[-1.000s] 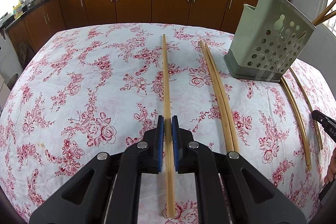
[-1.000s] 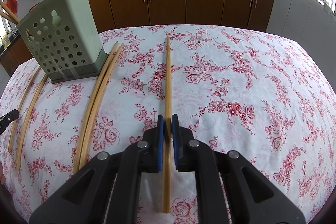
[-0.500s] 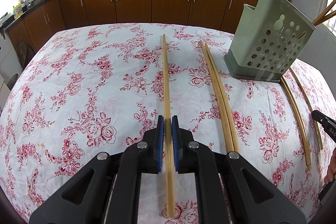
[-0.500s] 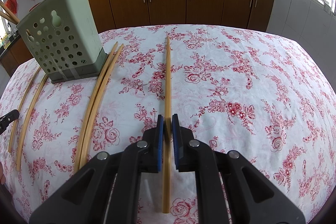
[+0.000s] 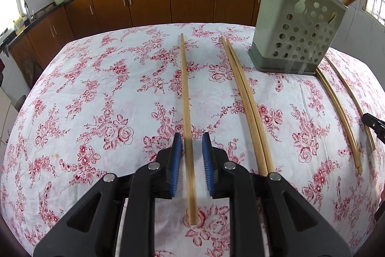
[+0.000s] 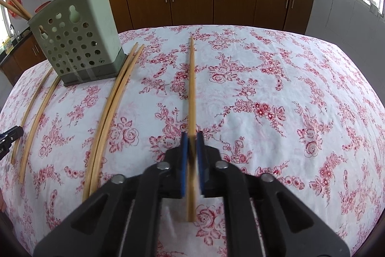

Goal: Organize utensils
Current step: 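Grasp a wooden chopstick with the right tool while the left tool grasps another, then lift both held chopsticks upright and carry them above the green holder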

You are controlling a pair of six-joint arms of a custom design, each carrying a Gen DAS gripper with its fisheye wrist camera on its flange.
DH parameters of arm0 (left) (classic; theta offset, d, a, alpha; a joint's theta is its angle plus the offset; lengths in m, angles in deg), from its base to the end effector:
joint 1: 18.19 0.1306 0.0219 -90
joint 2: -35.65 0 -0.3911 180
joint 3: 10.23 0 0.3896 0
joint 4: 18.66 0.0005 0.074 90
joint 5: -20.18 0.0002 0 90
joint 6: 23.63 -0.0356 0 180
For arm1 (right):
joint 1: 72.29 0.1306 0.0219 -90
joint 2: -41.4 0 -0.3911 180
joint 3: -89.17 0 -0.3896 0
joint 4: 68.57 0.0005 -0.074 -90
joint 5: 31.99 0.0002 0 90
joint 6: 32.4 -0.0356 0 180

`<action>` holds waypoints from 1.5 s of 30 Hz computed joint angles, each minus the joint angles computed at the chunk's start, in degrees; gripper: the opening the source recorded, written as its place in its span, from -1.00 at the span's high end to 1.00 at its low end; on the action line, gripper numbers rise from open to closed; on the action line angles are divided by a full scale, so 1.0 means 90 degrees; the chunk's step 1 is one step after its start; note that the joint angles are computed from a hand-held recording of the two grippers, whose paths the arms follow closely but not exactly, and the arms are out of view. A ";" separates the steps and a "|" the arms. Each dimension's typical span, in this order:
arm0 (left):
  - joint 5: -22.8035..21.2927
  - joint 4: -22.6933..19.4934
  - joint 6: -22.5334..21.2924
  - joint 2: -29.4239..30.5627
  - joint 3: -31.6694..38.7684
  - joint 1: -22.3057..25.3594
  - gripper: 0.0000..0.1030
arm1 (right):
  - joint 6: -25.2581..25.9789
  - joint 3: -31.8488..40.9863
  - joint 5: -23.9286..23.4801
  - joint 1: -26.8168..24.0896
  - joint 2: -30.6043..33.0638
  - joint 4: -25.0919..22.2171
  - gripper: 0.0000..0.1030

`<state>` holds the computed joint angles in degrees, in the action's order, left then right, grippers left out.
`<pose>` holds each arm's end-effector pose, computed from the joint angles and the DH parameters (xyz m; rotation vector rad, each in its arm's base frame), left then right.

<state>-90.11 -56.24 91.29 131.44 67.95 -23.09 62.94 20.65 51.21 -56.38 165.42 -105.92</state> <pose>0.4930 -0.0304 0.3135 -0.5633 2.3980 0.2269 0.6638 0.1931 0.2864 -0.5031 2.3940 0.2269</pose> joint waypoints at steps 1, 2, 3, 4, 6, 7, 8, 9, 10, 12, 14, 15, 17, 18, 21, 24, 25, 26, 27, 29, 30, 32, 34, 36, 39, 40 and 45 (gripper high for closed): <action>-0.0028 -0.0020 0.0005 -0.0008 -0.0005 0.0004 0.85 | 0.0031 -0.0002 -0.0007 -0.0015 -0.0007 -0.0016 0.85; 0.0001 -0.0033 -0.0012 -0.0023 -0.0013 0.0015 0.86 | 0.0034 -0.0012 -0.0038 -0.0031 -0.0026 -0.0032 0.85; 0.0054 -0.0089 -0.0016 -0.0046 -0.0011 0.0025 0.86 | 0.0013 -0.0049 -0.0071 -0.0047 -0.0066 -0.0001 0.85; 0.0074 -0.0148 -0.0006 -0.0084 -0.0014 0.0027 0.86 | -0.0002 -0.0124 -0.0111 -0.0066 -0.0144 0.0091 0.85; -0.0007 -0.0126 -0.0085 -0.0238 -0.0064 0.0006 0.86 | -0.0023 -0.0242 -0.0176 -0.0108 -0.0302 0.0292 0.85; -0.0030 -0.0098 -0.0106 -0.0294 -0.0068 0.0005 0.86 | -0.0047 -0.0286 -0.0213 -0.0128 -0.0390 0.0406 0.85; -0.0051 -0.0062 -0.0117 -0.0376 -0.0075 0.0005 0.86 | -0.0074 -0.0324 -0.0250 -0.0147 -0.0474 0.0514 0.85; -0.0077 -0.0006 -0.0121 -0.0495 -0.0076 0.0010 0.86 | -0.0098 -0.0341 -0.0279 -0.0160 -0.0541 0.0595 0.85; -0.0091 0.0041 -0.0123 -0.0594 -0.0067 0.0014 0.86 | -0.0128 -0.0357 -0.0321 -0.0179 -0.0625 0.0697 0.85; -0.0125 0.0137 -0.0133 -0.0757 -0.0036 0.0028 0.86 | -0.0166 -0.0375 -0.0406 -0.0228 -0.0745 0.0856 0.85; -0.0175 0.0234 -0.0152 -0.0871 0.0032 0.0040 0.86 | -0.0242 -0.0388 -0.0451 -0.0238 -0.0859 0.1035 0.85; -0.0184 0.0290 -0.0154 -0.0937 0.0072 0.0051 0.86 | -0.0274 -0.0393 -0.0493 -0.0256 -0.0910 0.1114 0.85; -0.0197 0.0425 -0.0152 -0.1051 0.0147 0.0079 0.86 | -0.0365 -0.0331 -0.0572 -0.0297 -0.0969 0.1274 0.85; -0.0205 0.0502 -0.0154 -0.1081 0.0183 0.0090 0.86 | -0.0412 -0.0320 -0.0619 -0.0319 -0.1003 0.1352 0.85; -0.0236 0.0668 -0.0134 -0.1192 0.0260 0.0107 0.86 | -0.0537 -0.0281 -0.0701 -0.0369 -0.1045 0.1516 0.85; -0.0209 0.0760 -0.0126 -0.1276 0.0329 0.0131 0.86 | -0.0642 -0.0234 -0.0736 -0.0388 -0.1070 0.1655 0.85; -0.0238 0.0781 -0.0151 -0.1283 0.0354 0.0120 0.86 | -0.0640 -0.0236 -0.0751 -0.0397 -0.1087 0.1666 0.85; -0.0264 0.0798 -0.0190 -0.1272 0.0394 0.0112 0.86 | -0.0631 -0.0216 -0.0758 -0.0398 -0.1086 0.1669 0.85; -0.0270 0.0800 -0.0217 -0.1279 0.0409 0.0114 0.86 | -0.0629 -0.0221 -0.0745 -0.0391 -0.1101 0.1673 0.85; -0.0271 0.0791 -0.0238 -0.1270 0.0436 0.0108 0.86 | -0.0630 -0.0200 -0.0741 -0.0383 -0.1102 0.1672 0.85; -0.0276 0.0783 -0.0232 -0.1267 0.0447 0.0099 0.86 | -0.0639 -0.0223 -0.0739 -0.0376 -0.1127 0.1679 0.85; -0.0237 0.0787 -0.0233 -0.1294 0.0451 0.0091 0.86 | -0.0674 -0.0198 -0.0816 -0.0385 -0.1166 0.1658 0.85; -0.0228 0.0815 -0.0300 -0.1367 0.0466 0.0052 0.86 | -0.0686 -0.0205 -0.0934 -0.0395 -0.1249 0.1675 0.85; -0.0201 0.0820 -0.0369 -0.1414 0.0508 0.0016 0.86 | -0.0683 -0.0168 -0.1095 -0.0409 -0.1332 0.1638 0.85; -0.0105 0.0741 -0.0466 -0.1482 0.0636 -0.0087 0.86 | -0.0695 0.0094 -0.1542 -0.0437 -0.1416 0.1274 0.85; -0.0089 0.0720 -0.0509 -0.1501 0.0673 -0.0130 0.86 | -0.0689 0.0159 -0.1649 -0.0439 -0.1435 0.1183 0.85; 0.0077 0.0686 -0.0642 -0.1586 0.0847 -0.0345 0.86 | -0.0559 0.0513 -0.2360 -0.0465 -0.1528 0.0579 0.85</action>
<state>-89.42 -50.06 85.51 117.17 75.56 -26.20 57.91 25.27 29.97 -60.57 151.67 -100.70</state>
